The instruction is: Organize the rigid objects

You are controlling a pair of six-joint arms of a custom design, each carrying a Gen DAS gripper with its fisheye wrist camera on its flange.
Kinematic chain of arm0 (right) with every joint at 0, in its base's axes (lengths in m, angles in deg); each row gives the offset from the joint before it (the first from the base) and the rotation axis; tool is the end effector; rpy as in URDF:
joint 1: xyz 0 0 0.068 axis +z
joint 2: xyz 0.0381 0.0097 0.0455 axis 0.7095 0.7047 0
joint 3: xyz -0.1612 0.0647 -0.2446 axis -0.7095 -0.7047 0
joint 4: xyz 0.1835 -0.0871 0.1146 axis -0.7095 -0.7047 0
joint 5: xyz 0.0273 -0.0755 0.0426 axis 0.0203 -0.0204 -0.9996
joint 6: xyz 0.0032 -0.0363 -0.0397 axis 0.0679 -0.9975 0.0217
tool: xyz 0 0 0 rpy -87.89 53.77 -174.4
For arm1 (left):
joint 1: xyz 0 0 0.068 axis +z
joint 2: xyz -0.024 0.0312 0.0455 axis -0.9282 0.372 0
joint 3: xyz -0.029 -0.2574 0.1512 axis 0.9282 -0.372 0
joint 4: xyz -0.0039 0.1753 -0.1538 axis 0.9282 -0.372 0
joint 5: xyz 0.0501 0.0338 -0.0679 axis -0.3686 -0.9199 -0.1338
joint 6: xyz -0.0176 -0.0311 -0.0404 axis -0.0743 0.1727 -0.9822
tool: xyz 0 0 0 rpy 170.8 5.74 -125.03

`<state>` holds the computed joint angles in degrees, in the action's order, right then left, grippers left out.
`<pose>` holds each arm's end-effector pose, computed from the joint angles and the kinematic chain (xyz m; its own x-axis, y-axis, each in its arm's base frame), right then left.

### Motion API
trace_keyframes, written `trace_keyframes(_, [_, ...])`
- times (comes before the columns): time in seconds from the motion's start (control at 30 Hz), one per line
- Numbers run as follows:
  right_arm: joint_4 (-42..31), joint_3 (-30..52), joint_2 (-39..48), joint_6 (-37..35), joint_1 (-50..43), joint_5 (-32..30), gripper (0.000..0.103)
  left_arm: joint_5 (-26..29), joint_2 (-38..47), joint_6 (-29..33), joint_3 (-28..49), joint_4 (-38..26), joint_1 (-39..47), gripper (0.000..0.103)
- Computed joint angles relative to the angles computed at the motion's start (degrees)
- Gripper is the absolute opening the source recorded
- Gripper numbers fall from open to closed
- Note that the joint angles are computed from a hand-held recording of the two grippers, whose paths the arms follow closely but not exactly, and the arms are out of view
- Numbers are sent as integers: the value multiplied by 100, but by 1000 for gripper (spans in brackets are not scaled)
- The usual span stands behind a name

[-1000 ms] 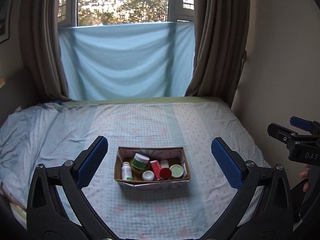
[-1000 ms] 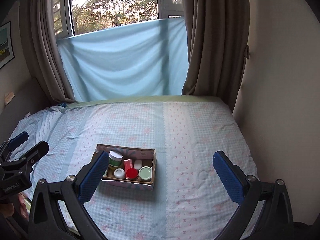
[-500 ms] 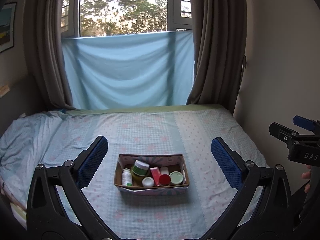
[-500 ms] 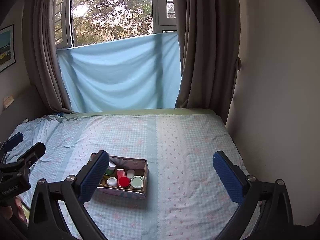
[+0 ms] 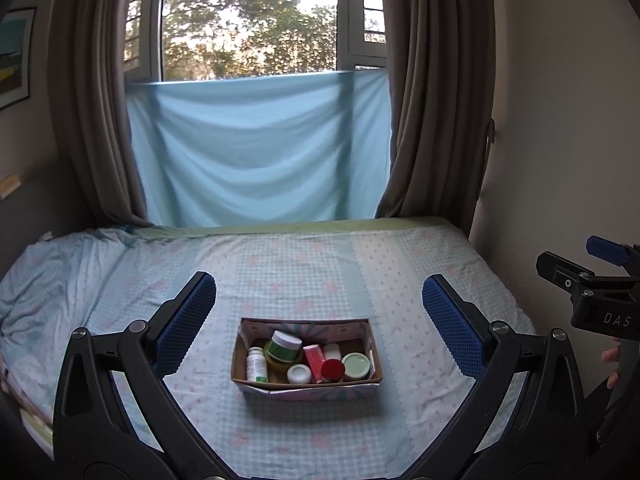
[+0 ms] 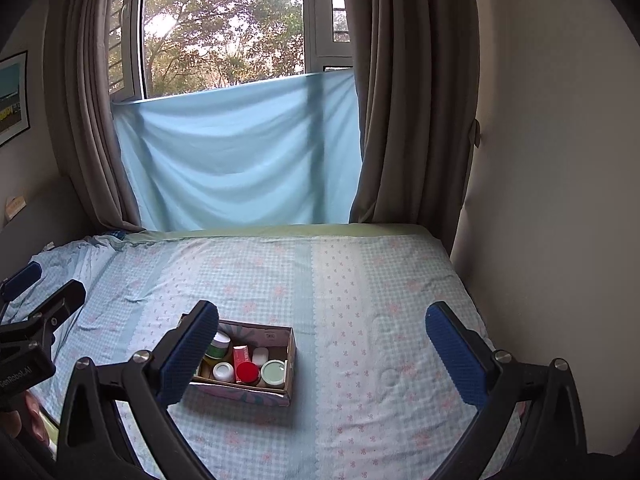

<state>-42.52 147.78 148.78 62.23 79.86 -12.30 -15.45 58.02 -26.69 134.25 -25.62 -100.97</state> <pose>0.2572 0.1572 0.4464 -0.5847 0.0457 -0.8100 0.0445 0.9987 0.0243 0.2552 -0.1479 0.4693 -0.4802 0.0551 -0.8754 0.1092 0.9940 0.0027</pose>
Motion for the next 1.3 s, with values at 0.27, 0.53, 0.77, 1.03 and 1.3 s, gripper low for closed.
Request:
trace_keyframes(0.27, [37, -26, -18, 14, 11, 2, 103, -89, -26, 22, -97, 113, -66, 103])
trace_keyframes(0.53, [-15, 23, 0, 29, 4, 1, 103, -72, -66, 4, -168, 191, -78, 103])
trace_keyframes(0.77, [-27, 41, -4, 24, -11, -8, 103, -111, -68, 24, -203, 256, -101, 103])
trace_keyframes(1.03, [-63, 113, 14, 5, -42, -18, 103, -142, -75, 47, -232, 319, -91, 103])
trace_keyframes(1.3, [-155, 324, 96, -49, -88, 1, 103, -288, -99, 56, -328, 487, -121, 103])
